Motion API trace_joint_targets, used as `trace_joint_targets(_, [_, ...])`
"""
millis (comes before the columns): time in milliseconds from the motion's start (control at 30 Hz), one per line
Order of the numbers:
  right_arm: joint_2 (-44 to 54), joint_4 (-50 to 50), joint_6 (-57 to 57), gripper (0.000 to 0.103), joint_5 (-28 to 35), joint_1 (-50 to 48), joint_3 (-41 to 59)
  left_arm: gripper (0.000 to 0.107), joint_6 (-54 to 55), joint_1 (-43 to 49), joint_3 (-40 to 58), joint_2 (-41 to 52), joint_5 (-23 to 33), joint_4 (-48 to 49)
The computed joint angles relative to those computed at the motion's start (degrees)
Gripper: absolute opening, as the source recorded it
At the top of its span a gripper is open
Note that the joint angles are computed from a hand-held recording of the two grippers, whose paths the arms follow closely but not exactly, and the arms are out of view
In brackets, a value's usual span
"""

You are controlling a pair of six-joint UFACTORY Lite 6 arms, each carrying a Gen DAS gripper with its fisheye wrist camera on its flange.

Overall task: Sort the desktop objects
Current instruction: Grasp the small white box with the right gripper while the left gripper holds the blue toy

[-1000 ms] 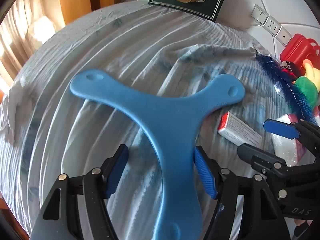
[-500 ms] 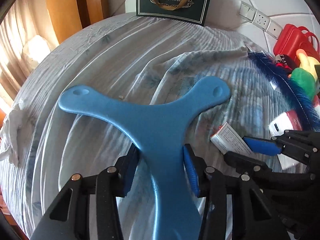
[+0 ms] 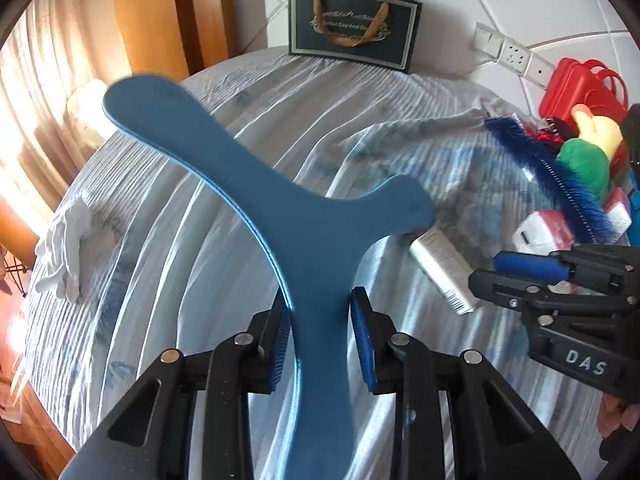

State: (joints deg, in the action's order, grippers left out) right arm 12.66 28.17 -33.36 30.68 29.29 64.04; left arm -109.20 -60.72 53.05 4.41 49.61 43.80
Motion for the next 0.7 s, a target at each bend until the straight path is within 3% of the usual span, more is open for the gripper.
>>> trace_joint_targets(100, [1.3,-2.6,3.0,0.048,-2.2,1.6,-0.3,0.033,-1.7,1.3,-2.5,0.3,-2.2,0.9])
trace_joint_targets(300, [7.2,-7.0,8.3,0.048,-5.2,3.2,3.2,0.042,3.0,6.7,-4.6,4.2,-7.7,0.5])
trace_joint_targets(433, [10.4,-9.3,11.6,0.048,-5.8,4.4,5.7,0.075,3.6,8.0,-3.3,5.9,-6.0,2.6])
trace_joint_targets(500, [11.1,-11.6,14.0,0.044,-7.1,5.8,5.7,0.075,3.5,9.1,-4.2,5.3,-7.7,3.7])
trace_joint_targets(533, [11.0,-13.9,15.9,0.043,-8.3,6.5,5.3,0.068,2.9,9.3,-4.9,4.7,-8.6,4.6])
trace_joint_targets(567, [10.9,-18.5,20.1,0.035,-9.1,7.8,5.1,0.054,1.5,9.7,-6.4,3.5,-10.7,6.2])
trace_joint_targets(600, [10.7,-21.9,22.9,0.026,-9.5,8.8,4.8,0.052,0.9,9.9,-7.3,2.6,-12.2,6.8])
trace_joint_targets(700, [9.9,-25.6,27.6,0.026,-8.4,10.2,5.0,0.048,1.5,8.9,-8.0,0.6,-12.2,6.1])
